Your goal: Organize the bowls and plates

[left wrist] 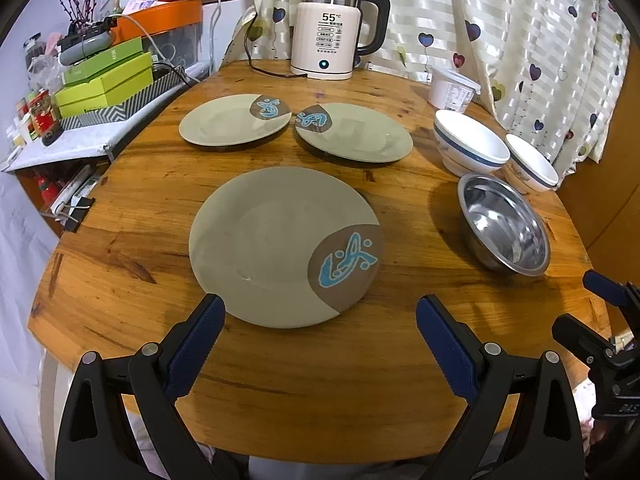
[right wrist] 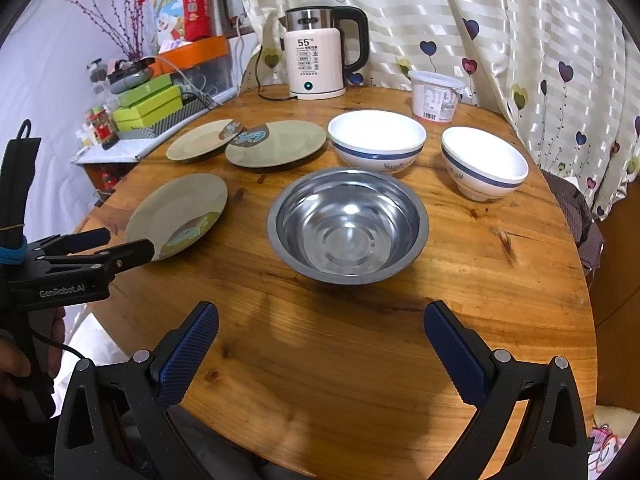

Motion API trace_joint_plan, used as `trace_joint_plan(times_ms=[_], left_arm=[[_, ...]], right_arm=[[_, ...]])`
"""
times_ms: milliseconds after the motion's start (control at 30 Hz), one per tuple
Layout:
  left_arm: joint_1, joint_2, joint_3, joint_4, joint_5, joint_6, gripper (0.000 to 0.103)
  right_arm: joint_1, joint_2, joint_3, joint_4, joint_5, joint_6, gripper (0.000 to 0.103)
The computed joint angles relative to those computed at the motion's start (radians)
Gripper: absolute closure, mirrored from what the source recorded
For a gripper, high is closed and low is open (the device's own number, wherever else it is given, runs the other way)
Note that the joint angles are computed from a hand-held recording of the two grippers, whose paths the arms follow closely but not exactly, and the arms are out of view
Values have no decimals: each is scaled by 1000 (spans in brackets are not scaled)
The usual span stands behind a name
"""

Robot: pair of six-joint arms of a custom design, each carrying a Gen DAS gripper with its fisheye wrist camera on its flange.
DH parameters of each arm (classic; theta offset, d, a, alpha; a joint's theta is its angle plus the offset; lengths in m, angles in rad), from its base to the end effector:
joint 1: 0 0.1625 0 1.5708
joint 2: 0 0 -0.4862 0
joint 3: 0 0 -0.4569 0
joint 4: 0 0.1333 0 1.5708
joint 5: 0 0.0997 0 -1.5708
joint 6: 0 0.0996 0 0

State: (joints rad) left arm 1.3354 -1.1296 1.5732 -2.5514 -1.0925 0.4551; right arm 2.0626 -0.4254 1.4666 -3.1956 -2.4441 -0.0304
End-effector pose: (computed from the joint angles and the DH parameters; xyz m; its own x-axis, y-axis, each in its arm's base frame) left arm -0.0010 -0.7723 0.3811 -0.7367 0.3476 -0.5801 0.5836 0.7601 -0.2857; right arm 0.4243 -0.6714 -0.0296 -0.7533 0.0466 0.6560 -0.4171 0.7373 -0.5313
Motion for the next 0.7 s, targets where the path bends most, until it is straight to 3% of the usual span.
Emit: trace_joint_plan(times_ms=[700], left_arm=[[-6,-5,10,-21,-7,23,6]], right_arm=[[-1,-2,-2,11,3,9,0]])
